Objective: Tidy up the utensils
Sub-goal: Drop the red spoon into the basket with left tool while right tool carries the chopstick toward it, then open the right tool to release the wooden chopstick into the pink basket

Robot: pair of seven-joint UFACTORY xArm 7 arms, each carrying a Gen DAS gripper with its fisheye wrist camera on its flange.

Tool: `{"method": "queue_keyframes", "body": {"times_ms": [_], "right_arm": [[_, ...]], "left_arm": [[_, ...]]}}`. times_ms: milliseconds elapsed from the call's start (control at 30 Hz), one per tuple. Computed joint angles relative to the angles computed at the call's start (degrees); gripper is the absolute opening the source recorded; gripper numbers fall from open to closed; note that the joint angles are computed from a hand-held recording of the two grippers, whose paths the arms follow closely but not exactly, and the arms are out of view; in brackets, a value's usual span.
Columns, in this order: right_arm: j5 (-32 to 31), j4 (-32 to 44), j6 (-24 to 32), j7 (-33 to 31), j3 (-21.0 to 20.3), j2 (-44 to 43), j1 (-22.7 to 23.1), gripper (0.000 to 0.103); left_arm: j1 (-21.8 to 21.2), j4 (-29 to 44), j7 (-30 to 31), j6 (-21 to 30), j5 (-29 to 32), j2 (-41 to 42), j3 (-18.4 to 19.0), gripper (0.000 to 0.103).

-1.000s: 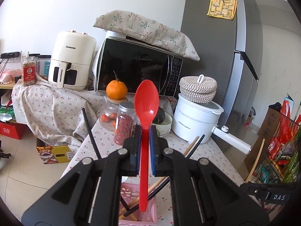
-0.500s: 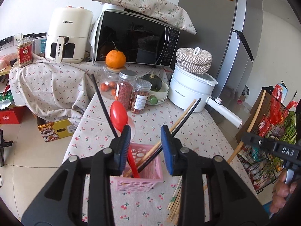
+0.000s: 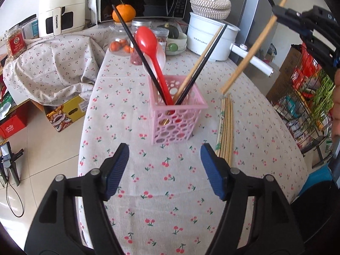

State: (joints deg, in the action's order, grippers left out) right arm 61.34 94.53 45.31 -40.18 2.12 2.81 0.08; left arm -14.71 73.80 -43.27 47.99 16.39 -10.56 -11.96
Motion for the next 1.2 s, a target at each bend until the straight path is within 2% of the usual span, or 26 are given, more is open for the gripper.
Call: {"method": "queue_keyframes", "body": {"times_ms": [133, 400, 533, 667, 733, 800, 867, 1033, 1200], "right_arm": [[0.8, -0.46, -2.53, -1.03, 1.13, 0.56, 1.37, 0.007], [-0.3, -0.05, -4.47, -1.66, 2.95, 2.83, 2.92, 0.007], [-0.66, 0.48, -3.51, -0.81, 3.74, 4.35, 3.04, 0.007], [-2.68, 1.69, 0.49, 1.37, 4.25, 6.08, 2.67, 0.01], [-3.46, 1.41, 0.91, 1.89, 4.39, 5.96, 2.48, 0.016], [-2.61, 1.08, 0.79, 1.07, 4.42, 5.47, 2.04, 0.029], [-1.12, 0.74, 0.64, 0.16, 4.24, 4.83, 1.56, 0.037], [0.8, 1.12, 2.5, 0.05, 3.17, 4.15, 0.37, 0.045], [-0.13, 1.02, 4.08, 0.19, 2.08, 3.39, -0.66, 0.059]], "left_arm": [[-0.25, 0.51, 0.93, 2.93, -2.39, 0.32, 0.52, 0.071], [0.12, 0.08, 0.52, 2.84, -4.31, -0.15, 1.02, 0.074], [0.27, 0.1, 0.19, 3.19, -4.46, -0.1, 0.98, 0.074], [0.45, 0.31, -0.33, 3.17, -4.03, 0.0, 0.94, 0.074], [0.46, 0.41, -0.44, 3.14, -4.11, -0.05, 0.99, 0.074], [0.43, 0.48, -0.37, 2.94, -4.12, -0.14, 0.98, 0.074], [0.44, 0.6, -0.43, 2.83, -3.79, -0.17, 0.86, 0.074], [0.39, 0.99, -0.69, 2.59, -3.67, -0.03, 0.77, 0.074], [0.12, 2.2, -1.04, 2.96, -3.05, 0.93, 0.5, 0.078]]}}
